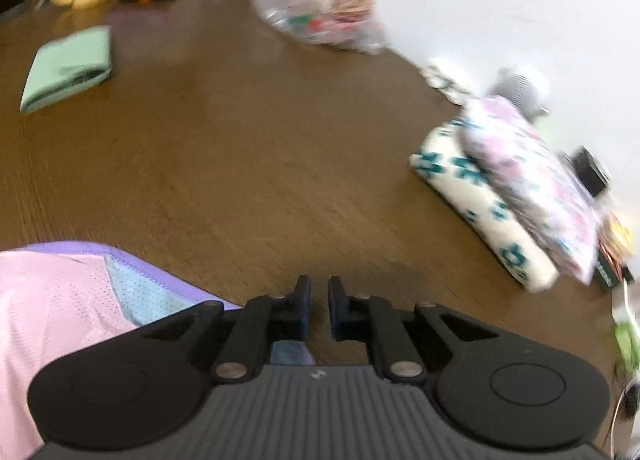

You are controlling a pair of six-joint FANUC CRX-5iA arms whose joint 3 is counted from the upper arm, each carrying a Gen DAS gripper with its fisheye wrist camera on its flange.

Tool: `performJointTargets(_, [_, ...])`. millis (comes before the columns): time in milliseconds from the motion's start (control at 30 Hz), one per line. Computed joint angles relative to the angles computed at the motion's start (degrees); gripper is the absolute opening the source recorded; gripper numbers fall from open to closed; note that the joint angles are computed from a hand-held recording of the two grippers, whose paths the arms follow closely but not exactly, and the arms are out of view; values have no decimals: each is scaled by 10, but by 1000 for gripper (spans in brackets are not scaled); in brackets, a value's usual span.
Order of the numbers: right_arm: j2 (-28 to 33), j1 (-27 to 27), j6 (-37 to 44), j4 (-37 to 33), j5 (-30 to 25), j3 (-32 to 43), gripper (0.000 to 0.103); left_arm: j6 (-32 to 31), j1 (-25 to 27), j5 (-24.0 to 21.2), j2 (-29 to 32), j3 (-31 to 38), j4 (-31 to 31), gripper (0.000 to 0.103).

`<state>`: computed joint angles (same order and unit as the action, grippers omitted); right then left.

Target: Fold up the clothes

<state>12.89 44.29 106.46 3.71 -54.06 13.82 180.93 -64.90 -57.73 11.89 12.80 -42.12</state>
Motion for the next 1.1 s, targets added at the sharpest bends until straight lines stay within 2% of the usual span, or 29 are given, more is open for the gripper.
performJointTargets(67, [-24,-27,47,-48,-28,13,18,-5,-4,37,-8,-6,-18,25])
performJointTargets(133, [-50,-57,91,-87,-60,24,32,-22,-2,68,-8,-4,-25,35])
performJointTargets(300, [-110,-161,153,-149,-176,33,35,-136,44,98,38,29,67,36])
performJointTargets(400, [-158,-209,176,-147,-217,-27,35,-153,49,80,54,42,88,33])
performJointTargets(500, [-201,-245,167,-135,-203,-105,35,-137,47,79,52,35,81,26])
performJointTargets(567, [-217,-265,153,-138,-187,-141,35,-125,45,70,54,37,75,14])
performJointTargets(600, [-217,-272,153,-150,-181,-146,34,-120,44,60,55,40,72,11])
performJointTargets(667, [-211,-280,158,-173,-174,-147,20,-109,42,43,56,44,67,4])
performJointTargets(700, [-208,-283,160,-185,-170,-147,3,-100,39,34,57,47,61,4])
performJointTargets(800, [-212,-277,170,-214,-128,-145,2,-69,31,-7,63,62,39,4])
performJointTargets(967, [-258,-335,305,-355,-129,-100,2,-35,22,-49,52,58,20,4])
performJointTargets(1033, [-262,-370,300,-365,-137,-94,2,-31,22,-55,47,54,19,4])
performJointTargets(1100, [-245,-398,262,-346,-170,-88,2,-40,24,-70,50,64,25,5])
